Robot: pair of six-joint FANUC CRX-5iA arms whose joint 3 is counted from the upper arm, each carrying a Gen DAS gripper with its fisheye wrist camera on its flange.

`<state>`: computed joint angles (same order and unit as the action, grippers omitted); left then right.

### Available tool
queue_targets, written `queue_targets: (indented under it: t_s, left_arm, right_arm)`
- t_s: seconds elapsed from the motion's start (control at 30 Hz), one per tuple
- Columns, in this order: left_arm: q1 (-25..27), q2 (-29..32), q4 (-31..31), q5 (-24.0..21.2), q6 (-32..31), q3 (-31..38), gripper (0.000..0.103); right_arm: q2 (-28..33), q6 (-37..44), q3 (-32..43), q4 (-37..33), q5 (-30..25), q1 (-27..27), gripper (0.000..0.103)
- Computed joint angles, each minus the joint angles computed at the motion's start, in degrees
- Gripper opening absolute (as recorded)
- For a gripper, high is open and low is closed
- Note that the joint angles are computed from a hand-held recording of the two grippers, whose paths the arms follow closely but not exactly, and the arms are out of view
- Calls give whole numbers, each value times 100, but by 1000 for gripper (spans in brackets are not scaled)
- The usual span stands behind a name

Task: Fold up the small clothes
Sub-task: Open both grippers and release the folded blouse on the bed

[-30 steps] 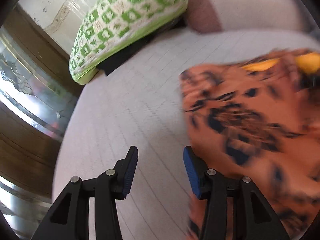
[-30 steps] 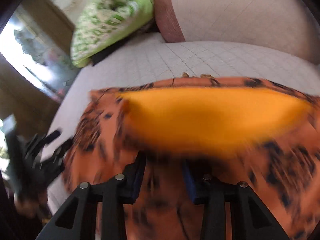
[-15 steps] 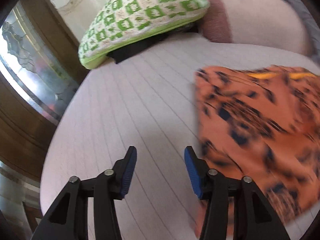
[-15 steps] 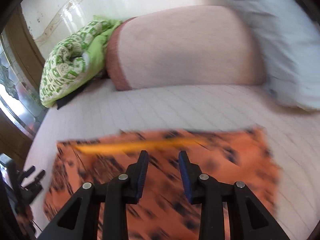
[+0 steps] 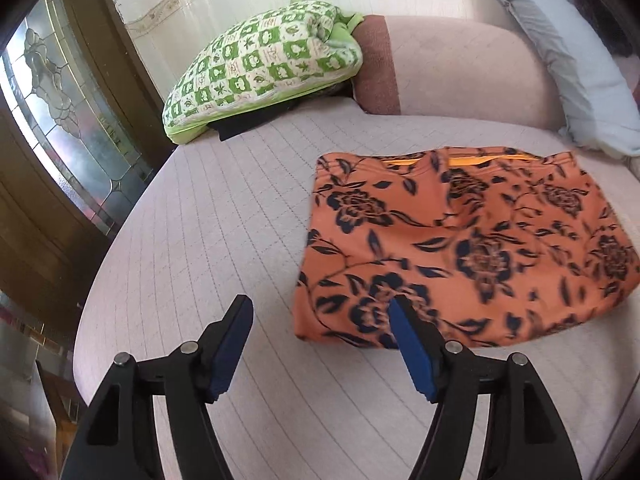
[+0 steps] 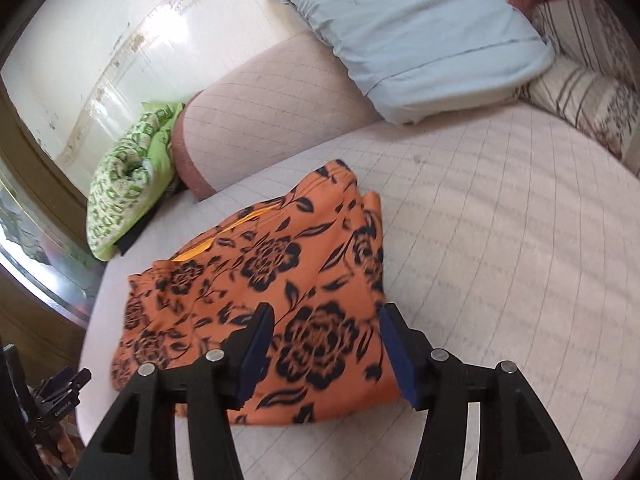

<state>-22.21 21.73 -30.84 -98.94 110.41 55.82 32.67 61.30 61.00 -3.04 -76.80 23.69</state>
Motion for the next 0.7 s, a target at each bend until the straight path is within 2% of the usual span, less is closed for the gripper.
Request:
queue_targets:
  t_s: [0.1,0.13,0.27,0.37,0.47,0.6,0.7]
  left_arm:
    - [-252,282,-151,-450,14,491,71]
    - [-309,356,-139,-528,29,591,71]
    - [-475,587,-58,-602,39,809,71]
    - [-471,619,55,-498,146,701,71]
    - [-331,557,174,-265,293,421,71]
    - [-136,546,75,11,442,138,71]
    - [98,599,188,160,609,-28,71]
  right_arm:
    - [-507,190,-874,-146,604,55,59]
    - [-586,260,-997,-231,655,56,59]
    - [-873,915,-1560,-374,936,159,59]
    - [-786,1163,-1496,-567,713,160,57]
    - [-682,1239,-1400,-565,717,202,55]
    - [-505,1182,-1248,-475,783,263,55]
    - [-236,1123,-887,-521,594,258,55]
